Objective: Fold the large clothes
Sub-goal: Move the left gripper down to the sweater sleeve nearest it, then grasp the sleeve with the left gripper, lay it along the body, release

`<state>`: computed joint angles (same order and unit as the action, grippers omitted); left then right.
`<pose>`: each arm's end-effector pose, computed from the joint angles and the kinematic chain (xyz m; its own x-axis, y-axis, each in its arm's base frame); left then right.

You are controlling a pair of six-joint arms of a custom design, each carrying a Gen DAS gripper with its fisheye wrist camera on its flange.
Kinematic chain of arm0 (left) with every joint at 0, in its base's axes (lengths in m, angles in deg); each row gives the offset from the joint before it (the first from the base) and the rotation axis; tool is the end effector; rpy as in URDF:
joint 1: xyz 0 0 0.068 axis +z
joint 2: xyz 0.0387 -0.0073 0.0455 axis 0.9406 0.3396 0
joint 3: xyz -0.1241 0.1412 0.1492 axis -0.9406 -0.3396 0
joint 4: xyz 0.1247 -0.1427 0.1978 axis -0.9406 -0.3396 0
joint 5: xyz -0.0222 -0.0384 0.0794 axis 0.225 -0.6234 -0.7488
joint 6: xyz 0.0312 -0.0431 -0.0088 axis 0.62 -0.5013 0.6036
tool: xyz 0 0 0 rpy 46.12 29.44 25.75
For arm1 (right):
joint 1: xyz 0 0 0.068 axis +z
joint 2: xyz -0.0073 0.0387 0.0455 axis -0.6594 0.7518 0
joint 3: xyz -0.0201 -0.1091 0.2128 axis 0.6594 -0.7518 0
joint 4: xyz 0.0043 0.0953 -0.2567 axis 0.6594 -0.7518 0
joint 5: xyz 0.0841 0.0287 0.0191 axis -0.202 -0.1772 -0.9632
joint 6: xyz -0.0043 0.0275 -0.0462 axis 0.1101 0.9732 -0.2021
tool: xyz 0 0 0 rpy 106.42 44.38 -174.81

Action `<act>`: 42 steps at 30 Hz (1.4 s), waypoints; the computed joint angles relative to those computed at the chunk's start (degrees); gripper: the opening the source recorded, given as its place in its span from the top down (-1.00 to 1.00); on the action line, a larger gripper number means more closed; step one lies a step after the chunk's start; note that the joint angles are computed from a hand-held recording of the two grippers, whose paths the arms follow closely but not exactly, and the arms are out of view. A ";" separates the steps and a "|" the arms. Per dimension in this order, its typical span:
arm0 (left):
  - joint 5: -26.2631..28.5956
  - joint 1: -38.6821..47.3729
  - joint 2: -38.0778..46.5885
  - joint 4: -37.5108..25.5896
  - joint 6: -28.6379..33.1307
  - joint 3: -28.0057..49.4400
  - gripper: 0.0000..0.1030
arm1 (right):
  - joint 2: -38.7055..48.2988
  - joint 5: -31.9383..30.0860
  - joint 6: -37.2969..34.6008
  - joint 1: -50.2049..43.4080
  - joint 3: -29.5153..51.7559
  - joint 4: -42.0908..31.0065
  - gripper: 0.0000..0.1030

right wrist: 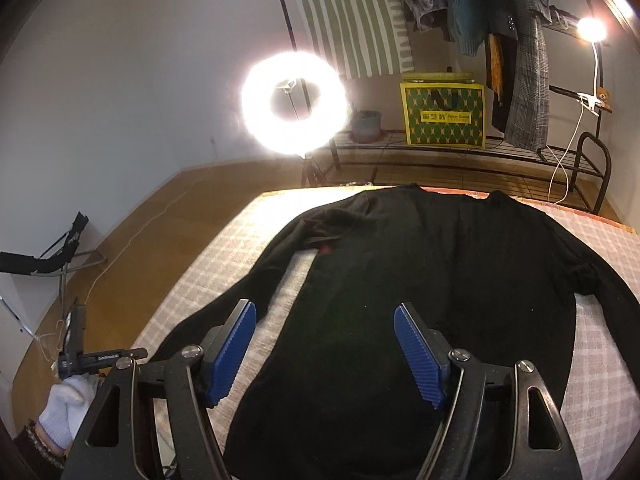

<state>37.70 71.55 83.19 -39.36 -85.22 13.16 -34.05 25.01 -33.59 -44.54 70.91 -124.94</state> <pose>0.4347 0.0025 0.1058 -0.9160 -0.2448 -0.3179 -0.1504 0.9440 -0.2936 0.1480 0.0016 0.3082 -0.5819 0.0405 -0.8123 -0.1675 0.9714 0.1684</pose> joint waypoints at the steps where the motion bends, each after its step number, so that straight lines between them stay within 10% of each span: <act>1: -0.27 0.06 1.35 0.12 -0.70 0.80 -0.30 | 0.17 0.22 -0.23 -0.03 -0.12 0.09 -0.46; 10: -3.08 -0.87 1.13 6.54 -1.37 -2.85 -0.30 | 1.00 -0.50 -1.21 -1.47 0.22 -0.24 -0.46; 16: -1.80 -2.41 0.42 8.32 1.66 -3.98 0.92 | 1.17 -0.19 -0.96 -1.01 0.22 -0.52 -0.46; 31: -0.67 -5.00 -10.77 12.20 3.54 -12.44 0.93 | 0.04 0.78 -1.96 -0.22 0.20 -1.75 -0.45; 42: 2.18 -10.80 -19.72 13.03 2.24 -17.61 0.94 | -3.37 16.66 0.93 12.68 -0.72 -2.12 -0.45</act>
